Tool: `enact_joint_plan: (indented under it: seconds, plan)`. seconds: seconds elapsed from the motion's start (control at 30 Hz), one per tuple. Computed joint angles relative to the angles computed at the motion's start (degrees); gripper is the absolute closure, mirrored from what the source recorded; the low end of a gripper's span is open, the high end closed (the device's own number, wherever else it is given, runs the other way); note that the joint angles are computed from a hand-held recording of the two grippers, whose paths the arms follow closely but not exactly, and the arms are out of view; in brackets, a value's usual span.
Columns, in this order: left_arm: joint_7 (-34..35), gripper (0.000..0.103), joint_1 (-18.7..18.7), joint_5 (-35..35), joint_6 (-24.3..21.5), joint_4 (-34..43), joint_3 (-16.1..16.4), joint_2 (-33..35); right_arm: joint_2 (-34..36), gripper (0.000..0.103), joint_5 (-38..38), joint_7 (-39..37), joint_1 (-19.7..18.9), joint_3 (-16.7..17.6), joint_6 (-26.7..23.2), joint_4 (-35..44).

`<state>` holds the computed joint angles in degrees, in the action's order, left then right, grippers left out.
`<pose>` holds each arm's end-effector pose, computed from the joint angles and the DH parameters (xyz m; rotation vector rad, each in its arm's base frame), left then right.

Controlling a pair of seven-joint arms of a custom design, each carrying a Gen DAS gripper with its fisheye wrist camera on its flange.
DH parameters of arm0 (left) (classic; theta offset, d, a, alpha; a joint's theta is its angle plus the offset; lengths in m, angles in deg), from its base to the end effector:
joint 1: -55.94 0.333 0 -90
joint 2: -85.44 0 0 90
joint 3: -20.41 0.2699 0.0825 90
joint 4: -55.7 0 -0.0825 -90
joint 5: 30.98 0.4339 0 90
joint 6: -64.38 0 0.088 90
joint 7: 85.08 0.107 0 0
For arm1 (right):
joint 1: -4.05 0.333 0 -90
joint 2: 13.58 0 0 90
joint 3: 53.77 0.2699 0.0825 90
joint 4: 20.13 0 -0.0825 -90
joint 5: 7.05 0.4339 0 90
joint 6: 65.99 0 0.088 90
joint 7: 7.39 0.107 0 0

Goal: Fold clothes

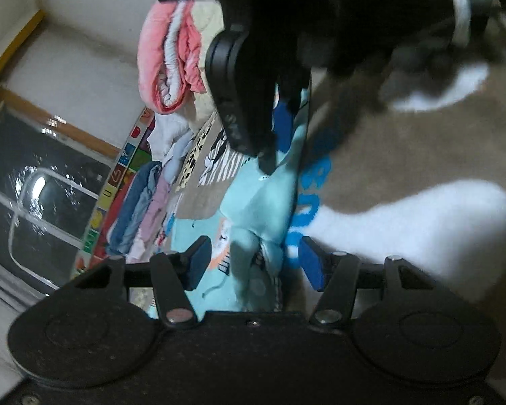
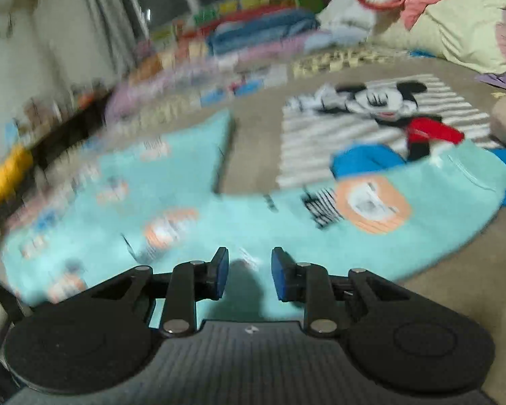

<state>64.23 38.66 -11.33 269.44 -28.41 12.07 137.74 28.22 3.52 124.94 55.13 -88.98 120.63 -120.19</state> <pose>0.6724 -0.3367 0.2228 0.1862 1.9852 -0.6535 0.6840 0.2396 0.2584 -1.3060 1.8418 -0.5985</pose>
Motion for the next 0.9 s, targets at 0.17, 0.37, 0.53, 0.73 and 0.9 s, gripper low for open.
enact_joint_plan:
  seconds: [0.17,0.37,0.53,0.73,0.9]
  plan:
    - [7.06,0.045,-8.00,-8.75,-2.46,5.26,7.53,2.43,-4.27,0.082,0.79,-3.06,-2.55,3.54,3.57,-5.11]
    - [15.07,0.073,-13.72,-13.97,-9.08,4.92,13.04,0.92,-4.62,0.089,3.02,-7.25,-8.30,9.32,6.62,-5.47]
    - [15.95,0.077,-13.00,-11.91,-8.49,3.02,12.61,-0.41,-4.87,0.092,7.38,-10.51,-7.32,8.66,6.99,-6.41]
    - [20.68,0.052,-16.27,-16.21,-5.33,7.39,15.91,3.22,-6.67,0.092,11.47,-14.06,-8.78,10.79,8.90,-8.91]
    - [23.97,0.087,-15.79,-12.64,-15.85,8.77,14.88,1.72,-8.20,0.100,13.72,-16.56,-12.08,14.49,10.57,-10.60]
